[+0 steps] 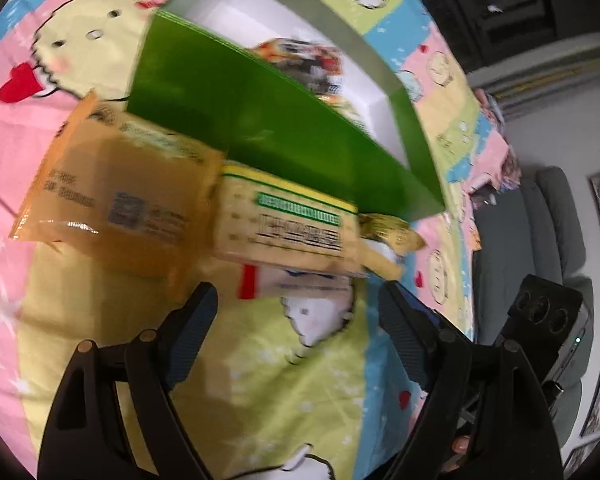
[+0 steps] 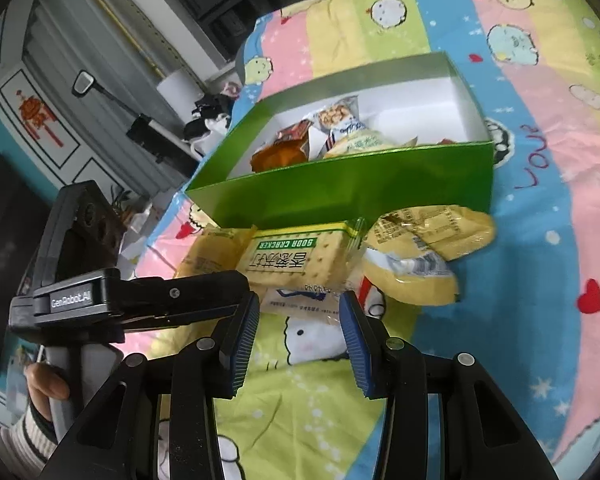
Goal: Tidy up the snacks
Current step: 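Move the right tool toward the soda cracker pack beside the box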
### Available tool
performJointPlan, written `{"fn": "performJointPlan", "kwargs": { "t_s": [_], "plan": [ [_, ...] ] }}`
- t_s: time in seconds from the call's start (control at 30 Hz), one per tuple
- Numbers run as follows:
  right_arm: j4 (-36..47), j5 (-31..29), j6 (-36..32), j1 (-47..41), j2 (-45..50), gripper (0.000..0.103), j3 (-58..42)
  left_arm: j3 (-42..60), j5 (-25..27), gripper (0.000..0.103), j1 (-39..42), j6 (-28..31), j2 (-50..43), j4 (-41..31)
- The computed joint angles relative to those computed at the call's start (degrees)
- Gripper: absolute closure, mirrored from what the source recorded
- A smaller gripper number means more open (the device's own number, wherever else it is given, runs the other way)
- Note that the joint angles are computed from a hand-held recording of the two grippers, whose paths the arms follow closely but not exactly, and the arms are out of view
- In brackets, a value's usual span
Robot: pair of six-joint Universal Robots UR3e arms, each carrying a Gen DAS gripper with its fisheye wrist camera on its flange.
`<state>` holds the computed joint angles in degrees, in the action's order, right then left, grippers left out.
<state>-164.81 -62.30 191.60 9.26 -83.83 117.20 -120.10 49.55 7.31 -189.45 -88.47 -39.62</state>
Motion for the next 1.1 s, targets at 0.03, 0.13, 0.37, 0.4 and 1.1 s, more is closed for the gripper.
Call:
{"fn": "performJointPlan", "kwargs": {
  "t_s": [0.03,0.13,0.37,0.4,1.1],
  "plan": [
    [-0.2,0.2,0.1,0.1,1.0,0.059,-0.6,-0.3,0.1,0.021,0.6,-0.1,-0.1,0.4],
    [-0.4,-0.8,0.3,0.8,3.8,0.059,-2.9,0.0,-0.6,0.021,2.0,-0.4,-1.1,1.1],
    [0.2,-0.1,2.0,0.6,8.1,0.059,-6.4,2.7,-0.4,0.019,1.9,-3.1,-4.3,3.0],
    [0.4,-0.4,2.2,0.8,8.5,0.059,-6.8,2.3,-1.0,0.019,2.5,-2.9,-4.1,3.2],
    [3.5,-1.8,1.1,2.6,11.4,0.059,-11.6,6.4,4.2,0.028,-1.6,-2.5,-7.4,2.7]
  ]
}}
